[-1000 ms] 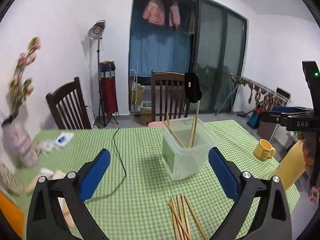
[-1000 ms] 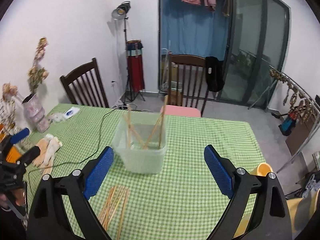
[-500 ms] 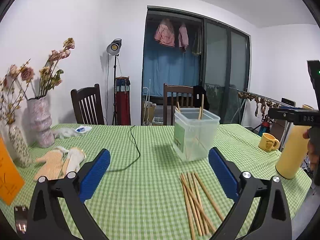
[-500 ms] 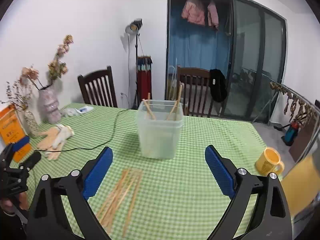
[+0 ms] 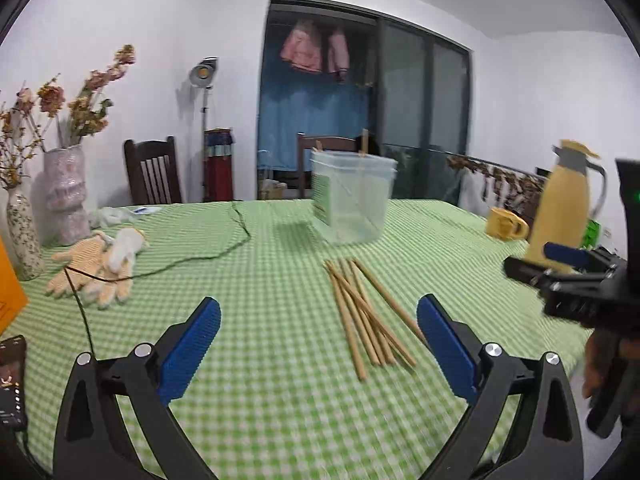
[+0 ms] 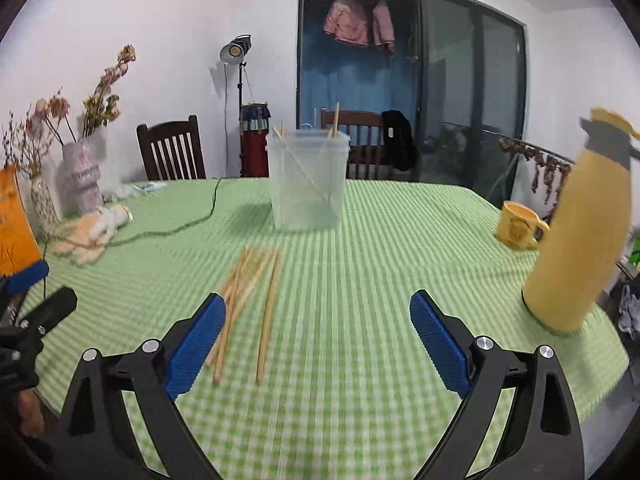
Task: Organize utensils
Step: 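Move the open left tool back over the chopstick pile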
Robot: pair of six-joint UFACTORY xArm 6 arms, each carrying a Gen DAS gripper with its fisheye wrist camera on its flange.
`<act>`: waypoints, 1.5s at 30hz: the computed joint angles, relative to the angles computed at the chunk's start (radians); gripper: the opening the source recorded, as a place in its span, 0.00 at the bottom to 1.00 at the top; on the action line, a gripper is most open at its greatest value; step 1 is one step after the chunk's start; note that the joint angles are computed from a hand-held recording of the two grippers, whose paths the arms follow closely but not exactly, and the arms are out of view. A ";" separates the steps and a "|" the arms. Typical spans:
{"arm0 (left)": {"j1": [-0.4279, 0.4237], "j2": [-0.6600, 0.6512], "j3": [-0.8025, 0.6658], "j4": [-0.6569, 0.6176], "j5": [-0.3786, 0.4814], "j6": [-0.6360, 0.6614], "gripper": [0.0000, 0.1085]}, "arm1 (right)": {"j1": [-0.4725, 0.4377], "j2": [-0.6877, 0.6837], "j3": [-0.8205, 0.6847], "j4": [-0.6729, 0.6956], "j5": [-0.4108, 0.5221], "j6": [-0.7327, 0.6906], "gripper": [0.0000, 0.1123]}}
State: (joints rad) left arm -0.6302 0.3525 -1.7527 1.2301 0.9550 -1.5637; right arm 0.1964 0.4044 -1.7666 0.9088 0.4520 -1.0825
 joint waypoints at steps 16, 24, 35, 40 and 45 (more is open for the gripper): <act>-0.048 0.048 0.055 -0.004 -0.035 -0.080 0.88 | -0.030 -0.101 0.260 0.092 -0.078 -0.125 0.80; -0.039 0.058 0.043 -0.035 -0.055 -0.068 0.88 | -0.023 -0.112 0.276 0.106 -0.081 -0.154 0.80; -0.041 0.057 0.050 -0.063 -0.046 -0.080 0.88 | -0.020 -0.114 0.281 0.108 -0.081 -0.156 0.80; -0.031 0.055 0.053 -0.065 -0.050 -0.083 0.88 | -0.020 -0.103 0.269 0.096 -0.077 -0.135 0.80; -0.003 0.055 0.053 -0.098 -0.091 -0.104 0.88 | -0.015 -0.078 0.242 0.081 -0.064 -0.113 0.80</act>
State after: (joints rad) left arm -0.6331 0.4073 -1.6993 1.1317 0.8639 -1.6678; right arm 0.1816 0.3260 -1.5245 0.9898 0.3878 -1.1955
